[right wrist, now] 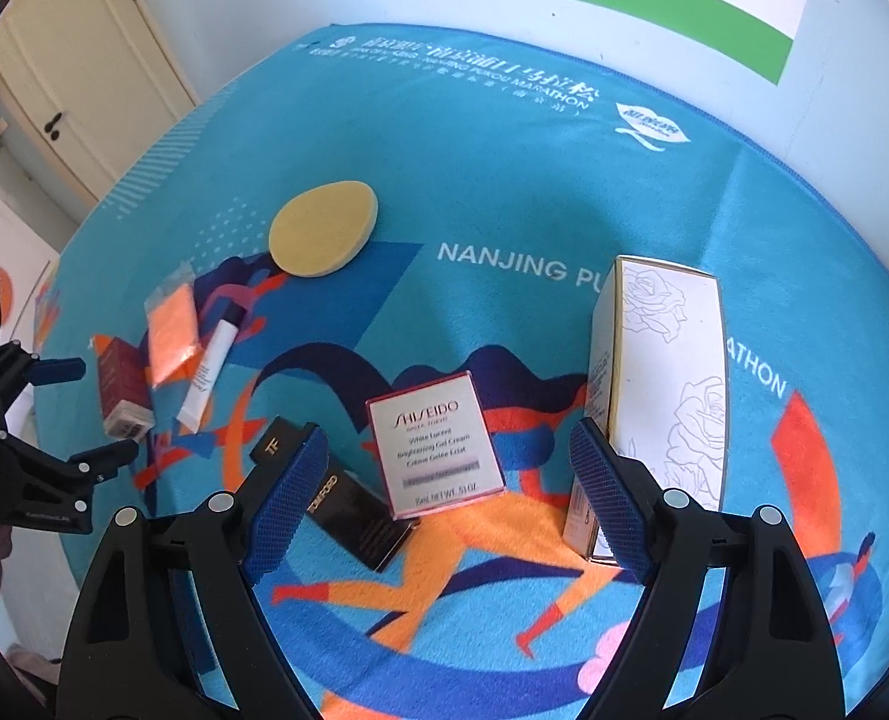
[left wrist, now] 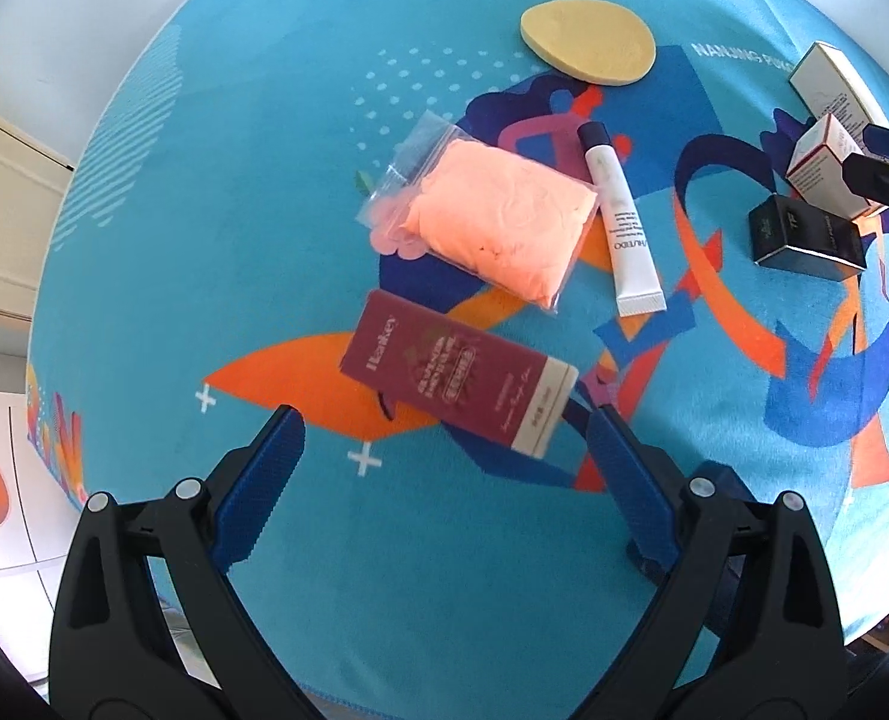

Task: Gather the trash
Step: 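Grasp the dark red Hankey box with the left tool while the right tool grasps the white Shiseido box, then carry both boxes to the teal wastebasket and open both tools over it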

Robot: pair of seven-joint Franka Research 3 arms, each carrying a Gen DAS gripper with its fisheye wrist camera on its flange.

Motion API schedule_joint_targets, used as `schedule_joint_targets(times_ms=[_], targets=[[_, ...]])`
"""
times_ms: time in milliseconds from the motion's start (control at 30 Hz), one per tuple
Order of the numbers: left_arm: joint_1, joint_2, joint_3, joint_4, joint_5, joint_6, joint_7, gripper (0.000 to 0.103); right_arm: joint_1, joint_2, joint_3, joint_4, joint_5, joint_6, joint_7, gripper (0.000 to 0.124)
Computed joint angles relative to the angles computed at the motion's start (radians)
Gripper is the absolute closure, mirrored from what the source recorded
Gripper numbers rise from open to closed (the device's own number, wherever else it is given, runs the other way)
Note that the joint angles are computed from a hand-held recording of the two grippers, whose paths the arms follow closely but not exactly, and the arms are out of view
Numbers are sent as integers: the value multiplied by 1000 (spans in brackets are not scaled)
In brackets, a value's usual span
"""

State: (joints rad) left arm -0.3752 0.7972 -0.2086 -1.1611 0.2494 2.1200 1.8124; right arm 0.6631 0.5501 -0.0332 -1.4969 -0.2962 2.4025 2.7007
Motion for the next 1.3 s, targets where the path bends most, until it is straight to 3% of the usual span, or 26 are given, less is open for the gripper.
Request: schedule_joint_targets(times_ms=[300, 433, 500, 567, 633, 700, 967, 1300], targets=[[-16, 135, 6, 210, -30, -96, 41, 16, -6, 45, 8, 71, 18, -47, -80, 42], [-17, 164, 7, 244, -48, -104, 50, 17, -13, 65, 16, 94, 50, -48, -110, 54], [-13, 182, 3, 272, -62, -118, 61, 20, -16, 73, 20, 97, 70, -53, -120, 65], [3, 191, -11, 295, -90, -140, 87, 33, -17, 70, 20, 82, 90, -38, -112, 81], [8, 185, -16, 287, -106, -133, 109, 59, -12, 55, 13, 56, 95, -5, -89, 81], [7, 168, -16, 260, -108, -117, 127, 71, -2, 35, -1, 29, 82, 22, -62, 81], [37, 102, -26, 170, -137, -39, 131, 72, 17, 1, -17, 35, 6, 9, -17, 81], [109, -72, -39, -84, -154, 106, 120, 72, 37, 23, -10, 117, -53, -17, -26, 81]])
